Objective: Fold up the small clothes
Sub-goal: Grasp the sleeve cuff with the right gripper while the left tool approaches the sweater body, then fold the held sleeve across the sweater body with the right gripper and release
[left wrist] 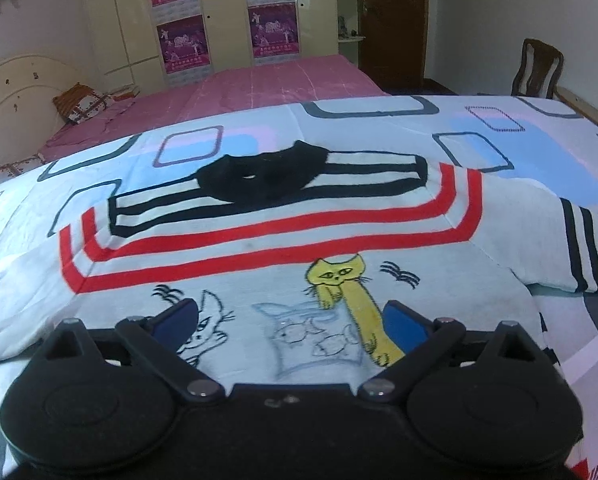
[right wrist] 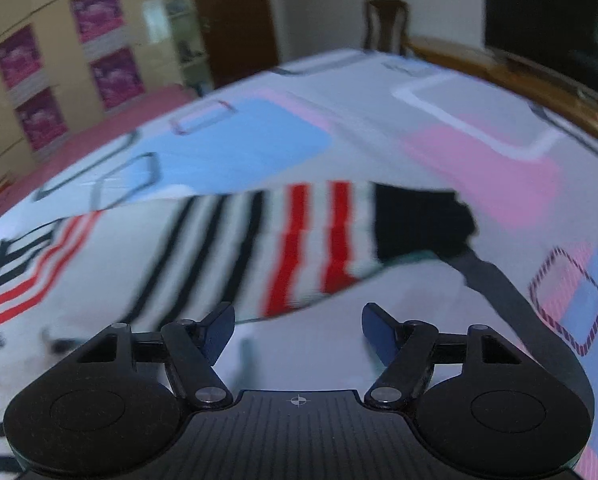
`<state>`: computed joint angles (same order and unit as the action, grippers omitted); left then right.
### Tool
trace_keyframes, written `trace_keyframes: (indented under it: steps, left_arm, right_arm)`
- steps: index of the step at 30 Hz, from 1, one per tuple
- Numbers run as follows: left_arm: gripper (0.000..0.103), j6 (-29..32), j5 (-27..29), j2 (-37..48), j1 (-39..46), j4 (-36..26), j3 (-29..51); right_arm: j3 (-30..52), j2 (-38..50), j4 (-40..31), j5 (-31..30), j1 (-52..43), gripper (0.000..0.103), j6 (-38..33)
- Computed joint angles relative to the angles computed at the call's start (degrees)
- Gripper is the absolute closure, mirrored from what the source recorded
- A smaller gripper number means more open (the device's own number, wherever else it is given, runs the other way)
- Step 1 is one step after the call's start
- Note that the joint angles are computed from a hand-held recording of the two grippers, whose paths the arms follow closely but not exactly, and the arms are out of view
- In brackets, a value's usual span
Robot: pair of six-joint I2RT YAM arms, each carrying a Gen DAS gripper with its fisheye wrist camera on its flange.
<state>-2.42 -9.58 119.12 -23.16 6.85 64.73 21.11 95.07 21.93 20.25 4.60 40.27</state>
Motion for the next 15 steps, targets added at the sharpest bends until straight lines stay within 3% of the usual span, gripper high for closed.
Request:
trace_keyframes:
  steps: [6,7,9,13,15]
  left_arm:
    - [0.008,0.01,-1.4,2.67,-0.95,-2.63,3.74]
    - [0.009,0.1,-1.29,2.92,-0.91,-3.04,4.18]
    - [0.014,0.1,-0.82,3.64,-0.74,-3.96,5.31]
    - [0.031,-0.38,0.89,5.12,0.25,-7.34,8.17]
    - [0.035,-0.55,1.95,5.58,1.04,-8.81,9.29]
  right_arm:
    - [-0.85,3.13,6.5,-4.63,-8.53,0.033,-1.67]
    - [-0.85,3.41,7.26,-4.93,-9.16,0.037,-1.43]
    - [0.52,4.37,6.96,-4.31,-9.62,0.063,-1.1]
    - [1.15,7.86,12.27,-5.96,-12.36,0.088,-2.32]
    - [0.76,7.09,13.13,-4.72,-11.4,0.09,-2.38]
